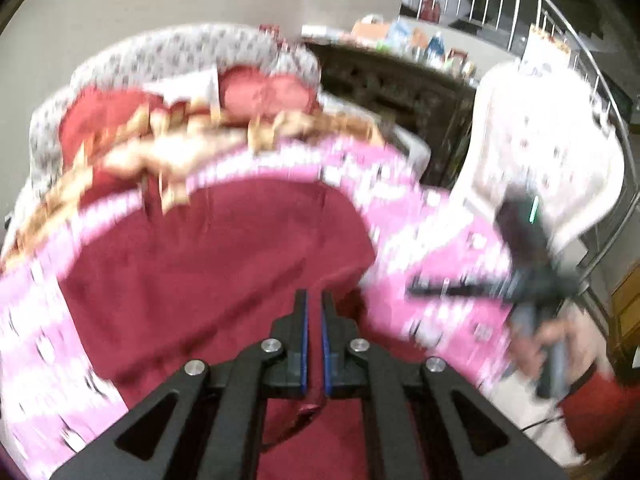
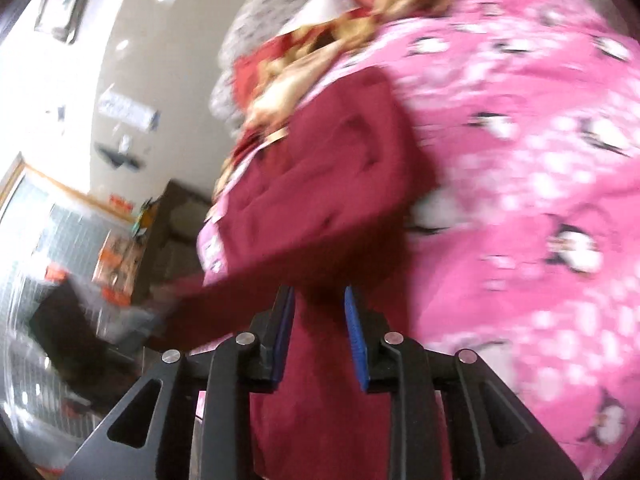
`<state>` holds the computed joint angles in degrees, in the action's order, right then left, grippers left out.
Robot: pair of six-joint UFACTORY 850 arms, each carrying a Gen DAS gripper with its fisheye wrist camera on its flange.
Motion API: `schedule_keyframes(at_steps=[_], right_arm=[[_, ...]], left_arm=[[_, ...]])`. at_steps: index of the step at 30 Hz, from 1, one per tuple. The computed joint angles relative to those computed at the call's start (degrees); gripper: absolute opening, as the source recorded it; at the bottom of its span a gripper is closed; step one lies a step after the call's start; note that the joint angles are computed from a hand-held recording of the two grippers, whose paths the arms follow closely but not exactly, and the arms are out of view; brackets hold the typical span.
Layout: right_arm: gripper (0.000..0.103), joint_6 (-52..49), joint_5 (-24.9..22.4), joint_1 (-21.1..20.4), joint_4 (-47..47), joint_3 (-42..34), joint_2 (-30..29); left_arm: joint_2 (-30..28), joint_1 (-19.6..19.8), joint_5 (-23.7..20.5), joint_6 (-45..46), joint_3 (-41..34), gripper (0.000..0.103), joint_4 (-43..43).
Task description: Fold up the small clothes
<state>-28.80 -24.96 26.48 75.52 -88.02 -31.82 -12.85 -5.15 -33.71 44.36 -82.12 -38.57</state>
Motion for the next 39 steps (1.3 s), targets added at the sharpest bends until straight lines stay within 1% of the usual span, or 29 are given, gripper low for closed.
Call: schedule_keyframes(at_steps=[2, 5, 8, 11, 13, 14, 16, 18, 20, 21, 23, 25, 26, 27, 28, 29, 30, 31, 32, 34, 35, 36, 38, 39], right_arm=[[0.033, -0.1, 0.53, -0.5, 0.29, 1.58, 0.94], [0.033, -3.65, 0.21, -0.61, 3.86, 2.98, 1.58], [0.033, -3.96, -0.12, -0.31, 3.58, 2.27, 1.09], [0.033, -3.44, -0.37, -0.05, 1.98, 0.58, 0.26], [0.033, -3.44, -0.25, -0.15, 1.18, -0.25, -0.12], [0.033, -3.19, -0.3, -0.1, 0.63, -0.8, -0.32], [0.034, -2.74, -0.52, -0.04, 0.0, -2.11, -1.02], [0.034, -1.89, -0.5, 0.03, -0.91, -3.21, -1.78], [0.035, 1.16, -0.07, 0.08, -3.84, -4.05, -2.44], [0.035, 2.7, 0.04, 0.04, -5.24, -4.41, -2.77], [0.035, 5.53, -0.01, -0.12, -7.7, -4.8, -3.36], [0.035, 8.46, -0.2, -0.07, -10.38, -5.08, -3.79], [0.035, 9.53, -0.53, -0.01, -11.52, -5.29, -4.02], [0.035, 10.54, -1.25, 0.17, -12.82, -5.7, -4.38], [0.035, 11.01, -1.9, 0.37, -13.61, -6.3, -4.86], [0.035, 10.75, -2.74, 0.65, -13.91, -6.57, -5.05], [0.035, 10.23, -3.41, 0.94, -13.91, -6.55, -4.99], [0.037, 9.53, -4.05, 1.26, -13.89, -6.67, -5.06], [0.043, 9.35, -4.4, 1.69, -14.56, -6.75, -5.04], [0.049, 10.56, -4.68, 2.55, -17.0, -6.89, -4.97], [0.049, 11.55, -5.24, 2.87, -18.47, -7.22, -5.17], [0.049, 12.54, -6.03, 3.16, -20.03, -7.68, -5.43], [0.049, 13.92, -7.15, 4.05, -23.14, -8.06, -5.61], [0.049, 14.02, -6.89, 4.34, -23.85, -7.83, -5.44]], left_arm=[[-1.87, -0.69, -1.97, -3.26, -6.26, 0.005, 1.98], [-6.31, -1.91, -7.4, -6.55, -18.86, 0.005, 2.35], [-10.6, -2.68, -12.64, -9.81, -30.41, 0.005, 2.24], [-15.82, -2.77, -17.23, -15.2, -41.8, 0.005, 5.65], [-17.56, -1.78, -19.22, -17.71, -45.2, 0.005, 6.14], [-17.77, -1.02, -19.03, -18.96, -45.23, 0.005, 6.73], [-15.7, 0.46, -16.69, -19.55, -40.62, 0.005, 7.67], [-14.94, 2.65, -15.04, -21.96, -36.11, 0.005, 8.84], [-13.59, 3.67, -11.86, -24.21, -30.49, 0.005, 13.11], [-12.84, 4.24, -10.99, -24.24, -27.45, 0.005, 13.76], [-11.72, 5.6, -11.26, -21.53, -22.58, 0.005, 10.5], [-9.72, 6.13, -10.25, -18.27, -16.82, 0.006, 7.89], [-8.37, 6.07, -9.31, -16.27, -13.56, 0.013, 7.24], [-7.05, 6.02, -8.61, -14.37, -10.64, 0.023, 6.57], [-6.16, 5.93, -8.05, -13.39, -8.57, 0.029, 6.44], [-5.05, 5.66, -7.07, -12.92, -6.1, 0.042, 6.76], [-3.57, 5.33, -5.72, -12.22, -3.03, 0.052, 7.15], [-2.3, 5.08, -4.66, -11.26, -0.47, 0.056, 7.04], [-0.89, 4.92, -3.7, -10.01, 2.4, 0.059, 6.72], [1.6, 4.63, -2.59, -8.31, 7.1, 0.063, 6.39], [2.83, 4.57, -2.17, -7.26, 9.66, 0.067, 5.58], [3.46, 4.44, -2.04, -6.89, 11.02, 0.069, 5.45], [5.25, 3.91, -2.26, -4.69, 14.98, 0.069, 5.37], [5.87, 3.74, -2.24, -3.77, 16.15, 0.069, 5.1]])
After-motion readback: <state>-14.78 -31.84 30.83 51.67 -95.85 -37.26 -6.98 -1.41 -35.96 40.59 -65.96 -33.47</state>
